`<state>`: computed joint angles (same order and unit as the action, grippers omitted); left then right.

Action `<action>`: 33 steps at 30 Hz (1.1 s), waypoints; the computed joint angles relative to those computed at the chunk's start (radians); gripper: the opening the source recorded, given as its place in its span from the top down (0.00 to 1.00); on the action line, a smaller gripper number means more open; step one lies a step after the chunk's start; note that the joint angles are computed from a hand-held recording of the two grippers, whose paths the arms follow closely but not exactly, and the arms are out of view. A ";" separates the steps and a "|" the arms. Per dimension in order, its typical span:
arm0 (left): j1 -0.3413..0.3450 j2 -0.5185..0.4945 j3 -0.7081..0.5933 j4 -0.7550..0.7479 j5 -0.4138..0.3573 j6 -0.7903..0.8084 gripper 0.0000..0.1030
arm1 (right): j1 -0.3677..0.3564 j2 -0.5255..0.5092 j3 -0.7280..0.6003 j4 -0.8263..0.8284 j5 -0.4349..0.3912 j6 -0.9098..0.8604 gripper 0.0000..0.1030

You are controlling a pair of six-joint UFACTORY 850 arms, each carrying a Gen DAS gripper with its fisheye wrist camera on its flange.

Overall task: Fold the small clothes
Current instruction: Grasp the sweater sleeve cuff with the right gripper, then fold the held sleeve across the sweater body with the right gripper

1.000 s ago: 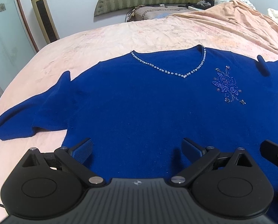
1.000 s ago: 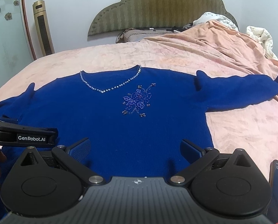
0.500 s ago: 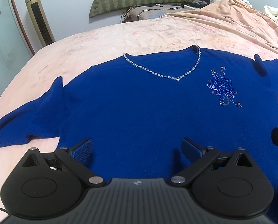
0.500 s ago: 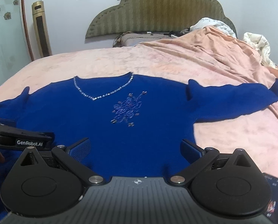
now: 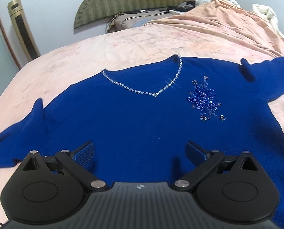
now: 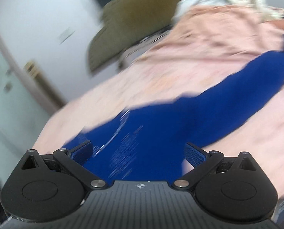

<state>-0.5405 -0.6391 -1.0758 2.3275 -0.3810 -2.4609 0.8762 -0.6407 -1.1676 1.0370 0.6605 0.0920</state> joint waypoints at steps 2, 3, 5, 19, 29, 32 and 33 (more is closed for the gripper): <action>-0.003 -0.004 -0.005 0.000 -0.007 0.005 0.01 | -0.045 0.032 0.059 0.063 0.064 -0.005 0.01; -0.004 -0.006 -0.007 0.001 -0.009 0.006 0.01 | -0.070 0.045 0.086 0.100 0.099 -0.015 0.01; -0.005 -0.011 -0.015 -0.008 -0.007 0.020 0.01 | -0.122 0.050 0.120 0.224 0.192 -0.110 0.01; -0.026 -0.064 -0.085 -0.193 -0.035 0.254 0.01 | -0.399 0.002 0.132 0.287 0.146 -0.180 0.35; -0.019 -0.058 -0.075 -0.149 -0.043 0.211 0.01 | -0.372 0.073 0.173 0.398 0.265 -0.230 0.92; -0.012 -0.052 -0.065 -0.131 -0.047 0.189 0.01 | -0.334 0.100 0.173 0.485 0.389 -0.318 0.92; -0.009 -0.050 -0.063 -0.132 -0.048 0.187 0.01 | -0.323 0.103 0.163 0.509 0.409 -0.367 0.92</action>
